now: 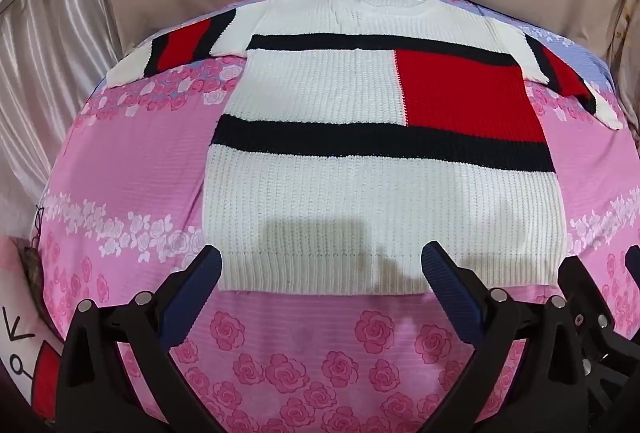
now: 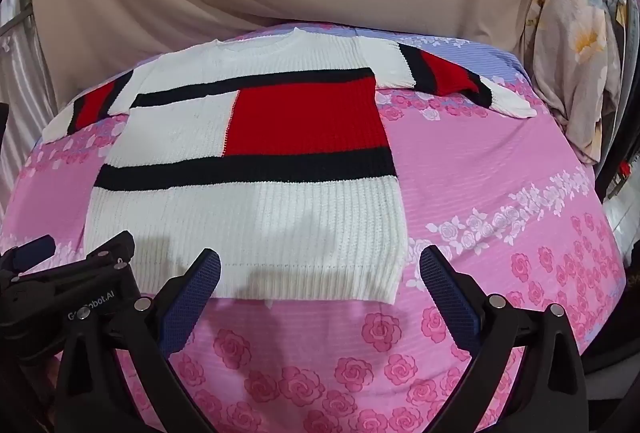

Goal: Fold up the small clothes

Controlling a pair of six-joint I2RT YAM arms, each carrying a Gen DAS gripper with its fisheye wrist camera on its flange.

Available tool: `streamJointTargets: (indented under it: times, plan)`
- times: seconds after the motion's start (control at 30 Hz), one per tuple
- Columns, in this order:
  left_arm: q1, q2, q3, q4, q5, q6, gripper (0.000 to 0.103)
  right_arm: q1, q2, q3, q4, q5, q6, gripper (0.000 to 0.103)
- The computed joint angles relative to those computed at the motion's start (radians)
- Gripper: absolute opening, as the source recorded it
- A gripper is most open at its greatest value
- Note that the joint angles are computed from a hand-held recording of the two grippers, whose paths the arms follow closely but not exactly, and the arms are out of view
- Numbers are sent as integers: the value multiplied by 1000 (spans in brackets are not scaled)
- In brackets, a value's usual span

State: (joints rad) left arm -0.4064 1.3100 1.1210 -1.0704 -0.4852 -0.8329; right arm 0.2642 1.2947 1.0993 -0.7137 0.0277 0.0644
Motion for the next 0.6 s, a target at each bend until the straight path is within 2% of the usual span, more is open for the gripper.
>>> streamJointTargets:
  times: [0.27, 0.3, 0.33, 0.6]
  plan:
    - [72, -56, -34, 0, 58, 20, 98, 32, 19, 21, -7, 25, 4, 98]
    - [69, -4, -22, 37, 23, 80, 98, 21, 25, 23, 2, 12, 8, 98]
    - [16, 35, 22, 2, -3, 46, 98, 24, 28, 26, 2, 15, 9, 98]
    - [16, 18, -1, 0, 3, 31, 98, 14, 28, 24, 6, 10, 8, 98]
